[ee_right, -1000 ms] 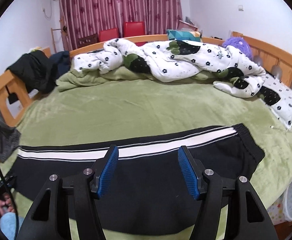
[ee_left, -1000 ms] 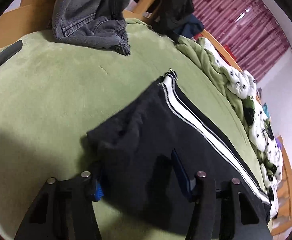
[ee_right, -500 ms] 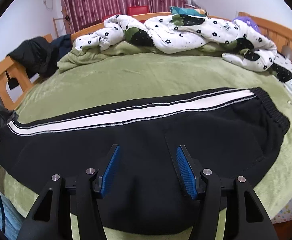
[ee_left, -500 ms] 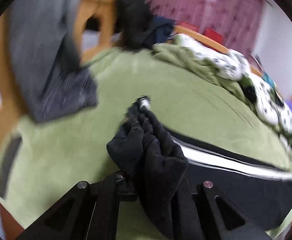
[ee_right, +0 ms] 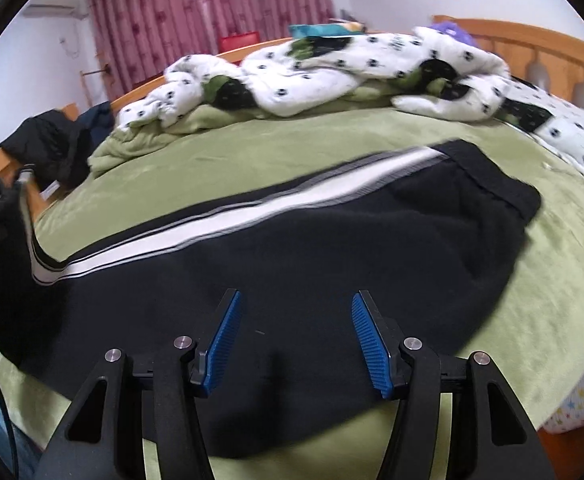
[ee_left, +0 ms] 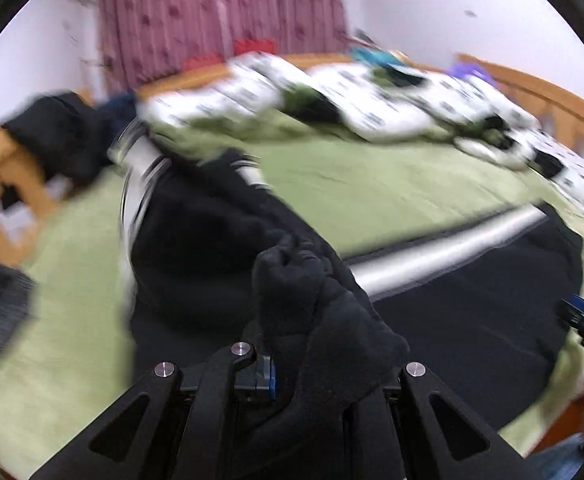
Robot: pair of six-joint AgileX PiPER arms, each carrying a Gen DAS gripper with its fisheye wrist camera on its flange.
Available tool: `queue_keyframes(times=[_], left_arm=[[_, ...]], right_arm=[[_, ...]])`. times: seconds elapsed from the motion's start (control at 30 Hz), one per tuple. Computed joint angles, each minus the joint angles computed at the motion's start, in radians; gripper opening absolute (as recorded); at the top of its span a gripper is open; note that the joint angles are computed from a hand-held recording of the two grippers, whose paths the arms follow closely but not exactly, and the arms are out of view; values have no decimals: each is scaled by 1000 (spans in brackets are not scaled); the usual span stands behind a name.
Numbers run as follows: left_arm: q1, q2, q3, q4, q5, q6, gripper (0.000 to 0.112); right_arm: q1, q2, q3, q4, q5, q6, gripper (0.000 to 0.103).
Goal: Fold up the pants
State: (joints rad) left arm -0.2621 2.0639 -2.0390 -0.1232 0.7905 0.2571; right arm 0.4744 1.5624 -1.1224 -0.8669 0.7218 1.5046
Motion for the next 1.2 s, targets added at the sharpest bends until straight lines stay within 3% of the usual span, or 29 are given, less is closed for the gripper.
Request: queue_keyframes(times=[0.13,0.2,0.23,0.27,0.33,0.43,0.47,0.53,0.7,0.8,0.87,0.9,0.97,1.0,1.1,1.13,1.2], left_arm=[[-133,45,151,44,-34,-115,9],[-181,7,296,191,-169,-229,10],[-190,-28,360,211,-222,-227,14],[-190,-55,395,191,-234,-184,27],[-156,-86,374,31,-139,-27,40],[-23,-141,342,-213,11,167,41],[30,-153,324,-271,60,208,46],[124,-174,312,-341,120,249,68],[337,-199,314,-468,177,397,68],[380,-225,358,-416,91,406,68],[417,-211,365,-400,78,407,69],[428,-190,341,-382,95,393,69],[451,-132,275,-330,159,335,69],[468,-110,250,-330,193,333,69],[512,-86,237,-404,257,399,69],[528,-72,227,-430,289,431,69],[559,-53,229,-463,334,483,69]], right_arm=[[-35,-42,47,19,-49,25,57],[-39,-47,44,24,-61,25,57],[-36,-48,42,24,-63,30,57],[-33,-42,31,26,-65,30,57],[-22,-29,11,36,-70,18,57],[9,16,-49,60,-60,-20,57],[19,35,-77,78,-61,-42,57],[30,75,-132,134,-82,-102,57],[64,186,-283,302,-148,-257,57],[88,269,-390,367,-122,-317,57],[103,350,-497,428,-62,-389,57],[103,373,-529,464,-42,-430,48],[118,426,-593,505,19,-500,14],[127,414,-574,465,13,-475,13],[120,291,-393,435,-162,-394,13],[110,280,-370,482,-179,-430,13],[99,320,-396,588,-134,-523,15]])
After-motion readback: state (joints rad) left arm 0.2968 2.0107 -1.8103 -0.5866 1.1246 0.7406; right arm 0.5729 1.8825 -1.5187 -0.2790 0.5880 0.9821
